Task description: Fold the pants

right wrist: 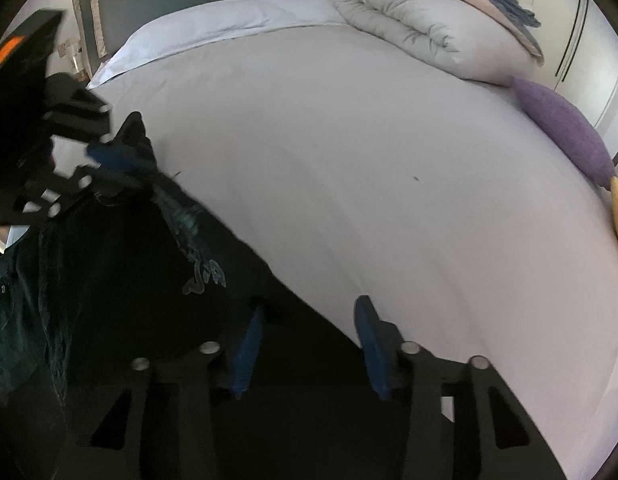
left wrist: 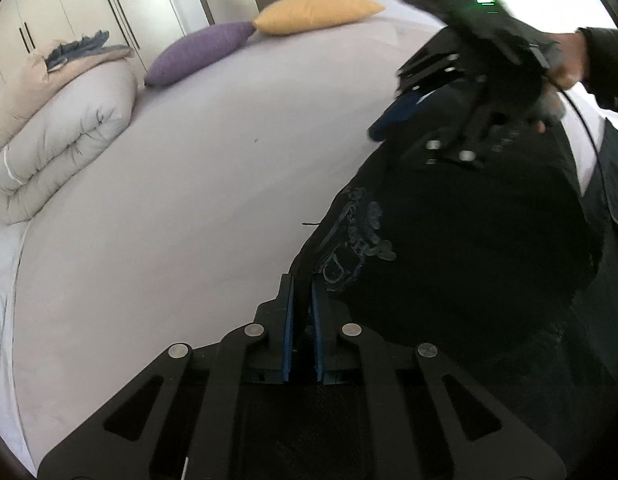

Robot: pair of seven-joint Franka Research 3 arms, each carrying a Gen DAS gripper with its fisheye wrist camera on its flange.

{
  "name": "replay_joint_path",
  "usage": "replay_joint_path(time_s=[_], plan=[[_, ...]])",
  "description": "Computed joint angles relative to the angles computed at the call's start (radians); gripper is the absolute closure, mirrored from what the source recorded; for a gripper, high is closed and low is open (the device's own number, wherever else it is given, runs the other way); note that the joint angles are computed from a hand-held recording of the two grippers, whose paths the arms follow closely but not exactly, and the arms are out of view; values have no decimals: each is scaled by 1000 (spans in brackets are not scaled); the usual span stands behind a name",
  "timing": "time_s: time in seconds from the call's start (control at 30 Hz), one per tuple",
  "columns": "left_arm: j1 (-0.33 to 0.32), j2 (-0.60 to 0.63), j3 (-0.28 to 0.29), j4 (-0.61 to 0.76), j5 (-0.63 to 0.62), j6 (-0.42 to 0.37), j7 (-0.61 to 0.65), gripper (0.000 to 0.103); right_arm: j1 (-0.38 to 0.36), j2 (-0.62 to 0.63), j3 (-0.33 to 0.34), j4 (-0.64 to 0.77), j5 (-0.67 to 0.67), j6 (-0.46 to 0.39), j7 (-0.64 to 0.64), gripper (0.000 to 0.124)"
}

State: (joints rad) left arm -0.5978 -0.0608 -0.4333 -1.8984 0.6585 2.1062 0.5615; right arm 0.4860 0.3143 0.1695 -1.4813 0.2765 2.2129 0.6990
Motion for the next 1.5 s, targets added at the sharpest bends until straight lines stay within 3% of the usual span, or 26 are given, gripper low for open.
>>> replay_joint_path(time_s=[0.1,0.13,0.17,0.33,0.53,0.7,0.8,0.93,1.17,1.3,1.5], plan=[[12,-25,-10,-29,2,19,-15,96,5,28,-2,53,-9,-62,27,99],[-13,-62,-8,-67,-4,9,-44,96,5,27,-1,59,-5,-79,32,112],[-4,-67,-14,-74,-2,13,-55,96,7,19,2,53,2,-79,39,115],[-9,-122,-39,-101,-9,-4,-126,96,9,-104,10,-90,41,15,52,117],[-28,-167,-86,-99,-22,-50,-193,96,21,-293,40,-323,194,78,-2,118],[-71,-183,-150,-79,-38,-149,-268,96,59,-511,37,-575,246,131,-73,118],[-120,-147,-194,-40,-44,-195,-284,96,79,-683,56,-761,154,212,-95,119],[-209,-13,-254,72,11,-311,-321,96,110,-891,96,-970,50,280,-69,119],[-353,78,-242,125,38,-329,-422,96,184,-1186,179,-1239,-97,323,27,120],[-467,216,-238,252,85,-458,-439,96,235,-1286,203,-1316,-155,309,76,120],[-573,243,-178,290,103,-500,-508,96,318,-1401,229,-1384,-209,263,136,120]])
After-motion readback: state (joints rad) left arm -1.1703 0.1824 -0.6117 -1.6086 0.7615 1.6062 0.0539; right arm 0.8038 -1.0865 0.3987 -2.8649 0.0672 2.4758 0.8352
